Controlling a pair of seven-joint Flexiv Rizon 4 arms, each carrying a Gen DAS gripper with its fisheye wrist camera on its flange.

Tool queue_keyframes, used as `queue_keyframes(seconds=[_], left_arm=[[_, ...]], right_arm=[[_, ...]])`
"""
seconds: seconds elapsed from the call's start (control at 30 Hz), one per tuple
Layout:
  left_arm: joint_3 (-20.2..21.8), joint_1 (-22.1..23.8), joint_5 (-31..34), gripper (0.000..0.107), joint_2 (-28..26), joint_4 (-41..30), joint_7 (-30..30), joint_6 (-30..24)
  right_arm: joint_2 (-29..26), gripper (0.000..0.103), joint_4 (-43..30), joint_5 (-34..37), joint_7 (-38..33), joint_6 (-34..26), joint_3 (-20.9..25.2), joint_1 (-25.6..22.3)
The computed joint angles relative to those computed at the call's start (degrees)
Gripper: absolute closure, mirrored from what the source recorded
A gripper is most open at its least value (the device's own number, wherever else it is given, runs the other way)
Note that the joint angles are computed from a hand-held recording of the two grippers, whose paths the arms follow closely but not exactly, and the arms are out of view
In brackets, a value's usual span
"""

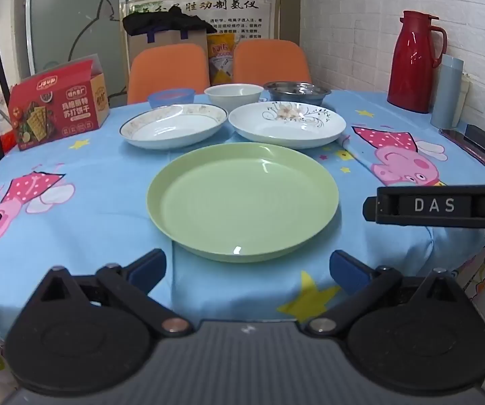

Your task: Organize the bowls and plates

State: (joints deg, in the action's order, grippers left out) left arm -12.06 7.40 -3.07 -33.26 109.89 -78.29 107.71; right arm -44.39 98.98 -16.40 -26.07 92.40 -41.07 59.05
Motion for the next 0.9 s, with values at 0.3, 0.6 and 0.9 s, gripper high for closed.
queue_keyframes(seconds=[0.3,0.6,0.9], left_arm=[[-0.5,0.5,0.4,0.004,-0.1,0.3,-0.5,0.5],[-0.5,0.5,0.2,0.004,0.2,0.1,-0.5,-0.4],[-0.5,0.4,0.0,0.004,0.2,0.2,-0.5,-0.5]], right_arm=[[0.1,0.000,0.3,0.3,-0.3,0.2,-0.3,0.3],[-0.1,0.000,-0.2,0.3,-0.3,-0.1,0.2,0.0],[0.0,0.000,0.2,0.3,-0.3,0.1,0.0,0.2]])
